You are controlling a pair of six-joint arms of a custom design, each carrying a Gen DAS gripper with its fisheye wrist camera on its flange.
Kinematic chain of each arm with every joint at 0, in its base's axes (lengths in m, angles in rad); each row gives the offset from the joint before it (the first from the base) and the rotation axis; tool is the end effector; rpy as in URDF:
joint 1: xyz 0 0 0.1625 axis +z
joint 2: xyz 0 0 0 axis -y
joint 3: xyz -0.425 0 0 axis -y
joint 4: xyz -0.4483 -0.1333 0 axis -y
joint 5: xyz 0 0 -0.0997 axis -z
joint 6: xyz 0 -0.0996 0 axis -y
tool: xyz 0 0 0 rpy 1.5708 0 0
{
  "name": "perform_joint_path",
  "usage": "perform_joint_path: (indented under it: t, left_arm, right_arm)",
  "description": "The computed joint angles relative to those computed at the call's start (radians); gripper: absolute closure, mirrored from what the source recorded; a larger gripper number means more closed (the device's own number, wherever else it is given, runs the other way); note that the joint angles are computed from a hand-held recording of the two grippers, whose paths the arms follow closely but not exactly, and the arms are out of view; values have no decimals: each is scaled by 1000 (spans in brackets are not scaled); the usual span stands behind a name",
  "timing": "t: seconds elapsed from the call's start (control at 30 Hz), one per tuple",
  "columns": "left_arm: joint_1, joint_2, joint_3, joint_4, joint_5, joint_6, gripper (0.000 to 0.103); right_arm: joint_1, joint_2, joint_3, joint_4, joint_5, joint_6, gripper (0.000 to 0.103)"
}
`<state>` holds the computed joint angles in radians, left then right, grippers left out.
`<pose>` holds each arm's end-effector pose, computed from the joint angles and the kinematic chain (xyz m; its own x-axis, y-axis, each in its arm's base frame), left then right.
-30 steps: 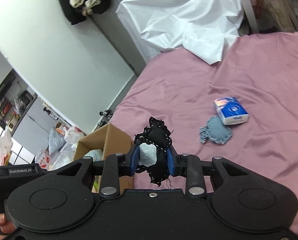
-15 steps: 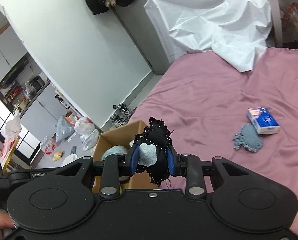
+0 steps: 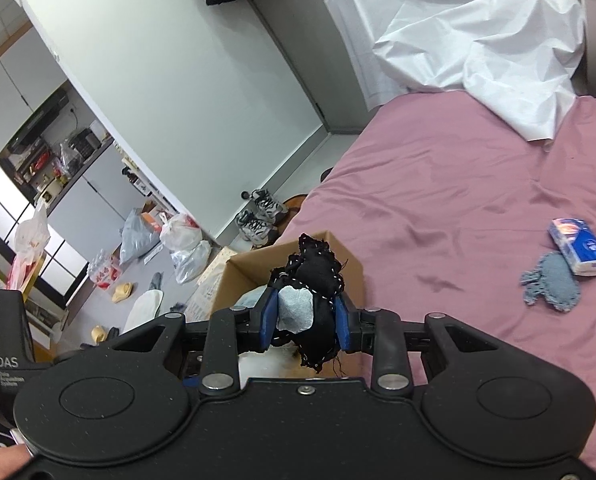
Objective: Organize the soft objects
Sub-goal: 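Carry the bead bag with the left tool to the box while the right tool carries the black plush, then open the left tool to drop the bead bag in the box while the right tool drops the black plush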
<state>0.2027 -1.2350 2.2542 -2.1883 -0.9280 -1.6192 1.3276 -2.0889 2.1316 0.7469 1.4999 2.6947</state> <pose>-0.3878 -0.2767 0.0696 -0.9038 -0.2253 -0.3638 0.0247 0.8213 -0.5700 0.0793 -0.2634 0.3718 -0.9578 -0.1249 0.2589 -0.2694 0.7044 -0.6567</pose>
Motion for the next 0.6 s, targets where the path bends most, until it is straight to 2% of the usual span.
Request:
perform_joint_path:
  t: [0.27, 0.37, 0.4, 0.43, 0.5, 0.6]
  left_arm:
    - [10, -56, 3, 104, 20, -56, 33]
    - [6, -66, -1, 138, 41, -61, 28]
    - [6, -67, -4, 146, 46, -56, 26]
    - [6, -68, -5, 150, 47, -50, 24]
    - [9, -63, -16, 170, 41, -42, 19]
    - [8, -56, -20, 166, 34, -25, 17]
  right_arm:
    - [122, 104, 0, -36, 80, 48, 71]
    - [158, 128, -1, -40, 125, 57, 60]
    - [165, 131, -1, -38, 135, 58, 47]
    - [166, 126, 2, -40, 139, 55, 40]
    - [160, 111, 5, -36, 137, 48, 36]
    - [142, 101, 0, -23, 134, 51, 31]
